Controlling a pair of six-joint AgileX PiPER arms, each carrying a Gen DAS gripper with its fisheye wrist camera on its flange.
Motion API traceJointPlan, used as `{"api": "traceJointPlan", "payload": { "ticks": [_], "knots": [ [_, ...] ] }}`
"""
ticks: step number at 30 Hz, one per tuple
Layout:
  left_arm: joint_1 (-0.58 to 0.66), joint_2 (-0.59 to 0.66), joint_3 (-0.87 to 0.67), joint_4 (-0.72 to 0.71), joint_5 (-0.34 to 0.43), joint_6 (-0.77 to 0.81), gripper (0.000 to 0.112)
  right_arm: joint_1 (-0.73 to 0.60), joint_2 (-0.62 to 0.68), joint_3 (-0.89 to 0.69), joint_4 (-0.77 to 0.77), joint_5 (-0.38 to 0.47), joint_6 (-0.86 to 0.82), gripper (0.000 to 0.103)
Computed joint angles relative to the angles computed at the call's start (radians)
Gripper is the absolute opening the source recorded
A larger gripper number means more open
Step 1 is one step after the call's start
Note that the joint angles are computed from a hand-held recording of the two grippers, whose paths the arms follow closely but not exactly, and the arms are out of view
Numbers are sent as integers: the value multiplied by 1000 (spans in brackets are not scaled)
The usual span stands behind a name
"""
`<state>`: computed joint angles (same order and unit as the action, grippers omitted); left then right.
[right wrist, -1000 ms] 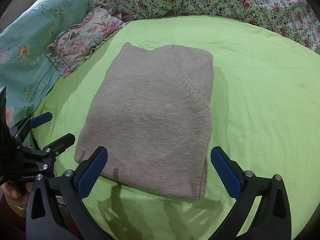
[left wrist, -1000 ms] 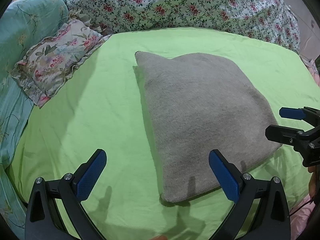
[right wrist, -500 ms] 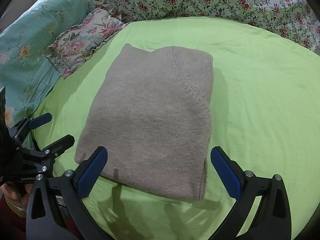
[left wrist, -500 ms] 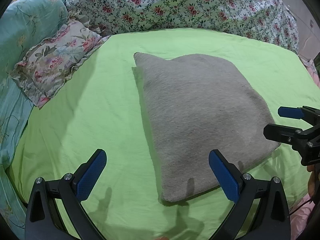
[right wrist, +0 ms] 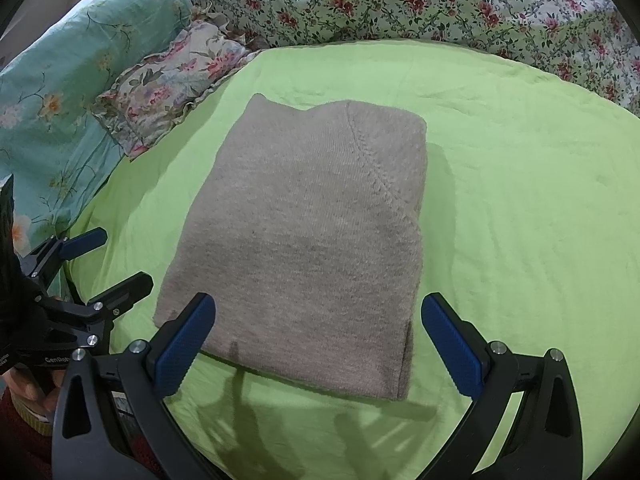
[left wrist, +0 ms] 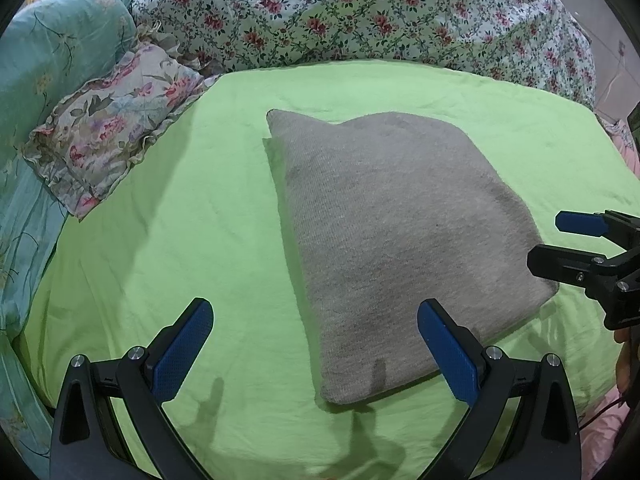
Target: Fold small clothes
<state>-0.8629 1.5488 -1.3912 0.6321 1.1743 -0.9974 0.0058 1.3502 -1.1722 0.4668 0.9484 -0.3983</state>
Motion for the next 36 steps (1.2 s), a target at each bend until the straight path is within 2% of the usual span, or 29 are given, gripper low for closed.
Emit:
{"api": "traceJointPlan", "payload": {
  "ticks": [36],
  "knots": [
    [23, 1, -8, -15, -14, 13, 102, -12, 1, -22, 7, 16, -6, 103]
  ]
}}
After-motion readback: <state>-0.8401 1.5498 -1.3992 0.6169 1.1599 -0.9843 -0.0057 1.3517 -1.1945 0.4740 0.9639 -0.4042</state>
